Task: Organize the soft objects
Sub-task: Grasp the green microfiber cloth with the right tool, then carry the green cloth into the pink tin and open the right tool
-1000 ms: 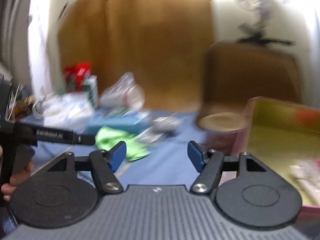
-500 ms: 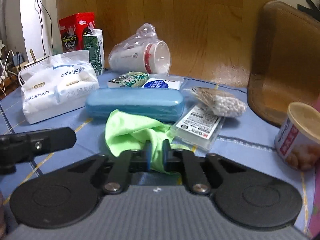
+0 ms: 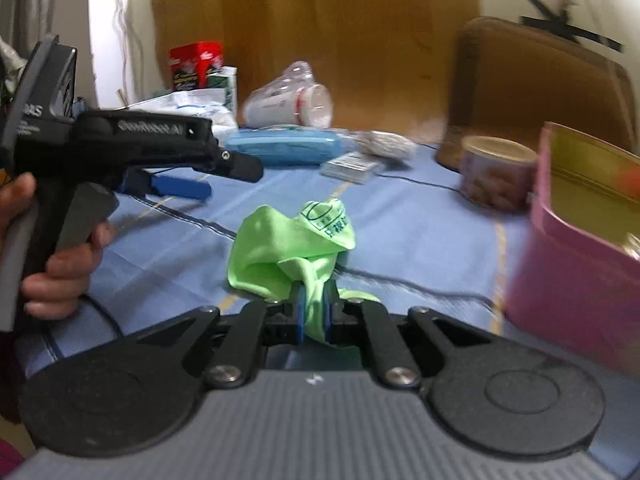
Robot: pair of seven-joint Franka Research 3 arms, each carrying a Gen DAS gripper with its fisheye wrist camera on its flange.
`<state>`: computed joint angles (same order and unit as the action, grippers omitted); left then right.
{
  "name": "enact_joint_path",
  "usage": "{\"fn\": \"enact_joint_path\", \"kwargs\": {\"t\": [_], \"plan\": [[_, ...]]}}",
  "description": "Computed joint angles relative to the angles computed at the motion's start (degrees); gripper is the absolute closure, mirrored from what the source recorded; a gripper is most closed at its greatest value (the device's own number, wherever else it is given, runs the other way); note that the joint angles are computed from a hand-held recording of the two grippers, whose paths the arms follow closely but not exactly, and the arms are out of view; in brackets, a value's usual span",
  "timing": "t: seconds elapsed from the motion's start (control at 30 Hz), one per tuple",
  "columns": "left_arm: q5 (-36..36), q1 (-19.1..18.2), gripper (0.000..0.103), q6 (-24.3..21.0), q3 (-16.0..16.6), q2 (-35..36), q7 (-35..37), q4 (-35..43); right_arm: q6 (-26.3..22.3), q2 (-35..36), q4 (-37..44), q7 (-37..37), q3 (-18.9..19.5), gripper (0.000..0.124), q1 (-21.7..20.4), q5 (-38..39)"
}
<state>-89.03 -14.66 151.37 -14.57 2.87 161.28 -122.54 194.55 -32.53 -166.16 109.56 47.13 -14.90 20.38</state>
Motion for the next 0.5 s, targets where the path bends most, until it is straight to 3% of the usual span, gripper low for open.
{"fn": "enact_joint_path", "kwargs": {"t": [0.07, 0.2, 0.5], "plan": [[5.58, -0.97, 0.016, -2.56, -0.85, -0.76, -3.33, 0.02, 0.82, -1.77, -1.07, 0.98, 0.66, 0.112, -0.25, 0.95], [9.66, -3.23, 0.025, -3.46, -2.05, -2.03, -3.98, 0.86, 4.75, -4.53, -2.61, 1.28, 3.32, 0.112, -1.98, 3.11], [11.59, -8.94, 0.027, 0.31, -4.64, -1.70, -1.83, 5.56, 7.09, -16.18, -6.84, 2.82, 9.49, 0.112, -7.42, 10.51]]}}
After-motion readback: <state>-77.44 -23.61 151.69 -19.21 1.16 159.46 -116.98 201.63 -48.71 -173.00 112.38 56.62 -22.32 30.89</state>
